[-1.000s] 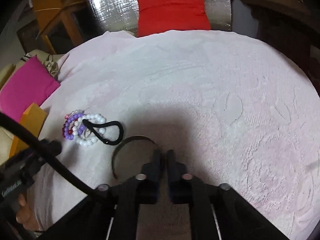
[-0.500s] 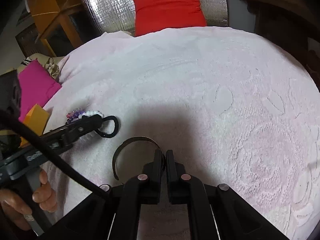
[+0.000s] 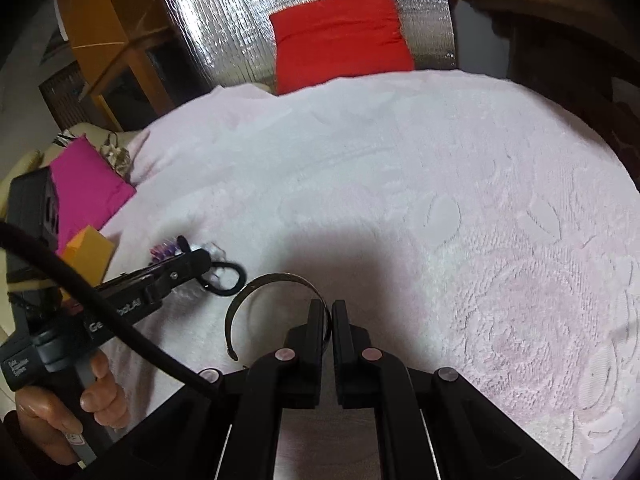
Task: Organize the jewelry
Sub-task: 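Grasp the silver bangle with the right tool while the left tool grasps the black hair tie, then carry the bangle and hair tie into the orange box and release both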
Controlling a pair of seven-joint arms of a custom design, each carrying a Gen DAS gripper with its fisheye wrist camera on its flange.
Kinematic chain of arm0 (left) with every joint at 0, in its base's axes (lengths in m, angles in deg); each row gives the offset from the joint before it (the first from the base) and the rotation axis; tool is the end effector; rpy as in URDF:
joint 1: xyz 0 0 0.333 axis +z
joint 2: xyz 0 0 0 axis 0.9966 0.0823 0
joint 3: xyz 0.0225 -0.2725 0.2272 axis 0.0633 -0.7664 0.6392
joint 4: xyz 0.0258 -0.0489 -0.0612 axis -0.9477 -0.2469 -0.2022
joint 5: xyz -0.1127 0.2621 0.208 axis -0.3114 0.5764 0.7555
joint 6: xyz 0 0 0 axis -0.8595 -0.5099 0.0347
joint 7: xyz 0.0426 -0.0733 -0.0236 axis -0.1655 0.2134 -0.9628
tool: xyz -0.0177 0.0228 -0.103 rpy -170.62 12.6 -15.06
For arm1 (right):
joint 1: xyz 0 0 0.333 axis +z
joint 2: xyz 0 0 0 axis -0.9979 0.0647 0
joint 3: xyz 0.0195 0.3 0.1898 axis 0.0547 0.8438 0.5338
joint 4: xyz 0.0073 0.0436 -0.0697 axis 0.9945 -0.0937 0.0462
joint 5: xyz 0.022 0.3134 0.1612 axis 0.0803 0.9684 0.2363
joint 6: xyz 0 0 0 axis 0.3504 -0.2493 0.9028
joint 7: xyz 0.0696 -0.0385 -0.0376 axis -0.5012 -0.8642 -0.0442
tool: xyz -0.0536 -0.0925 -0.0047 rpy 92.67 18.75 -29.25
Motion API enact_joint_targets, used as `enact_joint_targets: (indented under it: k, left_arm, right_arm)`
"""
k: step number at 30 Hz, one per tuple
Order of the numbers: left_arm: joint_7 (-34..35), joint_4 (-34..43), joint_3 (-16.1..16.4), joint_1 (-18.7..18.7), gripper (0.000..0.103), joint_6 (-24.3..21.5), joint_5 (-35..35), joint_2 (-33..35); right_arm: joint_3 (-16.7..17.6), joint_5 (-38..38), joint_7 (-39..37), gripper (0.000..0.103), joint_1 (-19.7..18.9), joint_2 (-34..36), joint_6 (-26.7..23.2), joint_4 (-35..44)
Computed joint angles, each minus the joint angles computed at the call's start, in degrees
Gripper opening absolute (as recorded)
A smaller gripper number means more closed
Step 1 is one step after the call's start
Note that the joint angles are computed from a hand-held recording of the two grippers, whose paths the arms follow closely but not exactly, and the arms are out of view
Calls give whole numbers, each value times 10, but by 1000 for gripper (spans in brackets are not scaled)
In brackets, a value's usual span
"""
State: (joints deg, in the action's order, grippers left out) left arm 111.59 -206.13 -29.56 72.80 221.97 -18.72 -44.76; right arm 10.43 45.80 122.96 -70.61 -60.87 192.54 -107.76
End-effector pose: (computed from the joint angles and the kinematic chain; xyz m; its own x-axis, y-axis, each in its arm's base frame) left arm 0.5245 -0.2612 0.5445 -0.1949 -0.9499 0.2445 -0.7728 -0.0047 -0.6346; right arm 0.4803 0.2263 0.5490 0.0782 -0.9824 -0.1698 -0.7493 0.0544 -0.6599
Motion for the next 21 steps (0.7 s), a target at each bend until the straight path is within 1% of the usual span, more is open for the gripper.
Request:
enact_joint_targets:
  k: [2, 5, 7, 9, 10, 12, 16, 18, 21]
  left_arm:
    - [-1, -12, 2, 2, 19, 9, -1, -16]
    - [16, -36, 8, 8, 19, 25, -20, -44]
    - [48, -63, 16, 8, 19, 39, -60, -72]
    - [110, -84, 33, -6, 19, 45, -133, -95]
    - [128, -94, 43, -12, 19, 48, -156, -106]
    - [135, -113, 58, -16, 19, 52, -167, -127]
    - [107, -147, 77, -12, 19, 61, -153, -163]
    - [74, -169, 78, 2, 19, 66, -127, -186]
    - [0, -199, 62, 47, 19, 65, -63, -224]
  right_arm:
    - [2, -3, 3, 5, 1, -3, 8, -1]
    - [8, -19, 18, 5, 1, -2, 15, 3]
    - [12, -35, 35, 5, 3, 1, 18, 7]
    - [14, -38, 43, 5, 8, 6, 21, 12]
    - [14, -36, 44, 5, 12, 9, 24, 15]
    - [14, -33, 46, 5, 20, 14, 33, 17]
    - [14, -49, 59, 5, 40, 27, 43, 29]
    - [12, -55, 62, 5, 52, 36, 45, 37]
    - [7, -62, 63, 5, 74, 47, 47, 49]
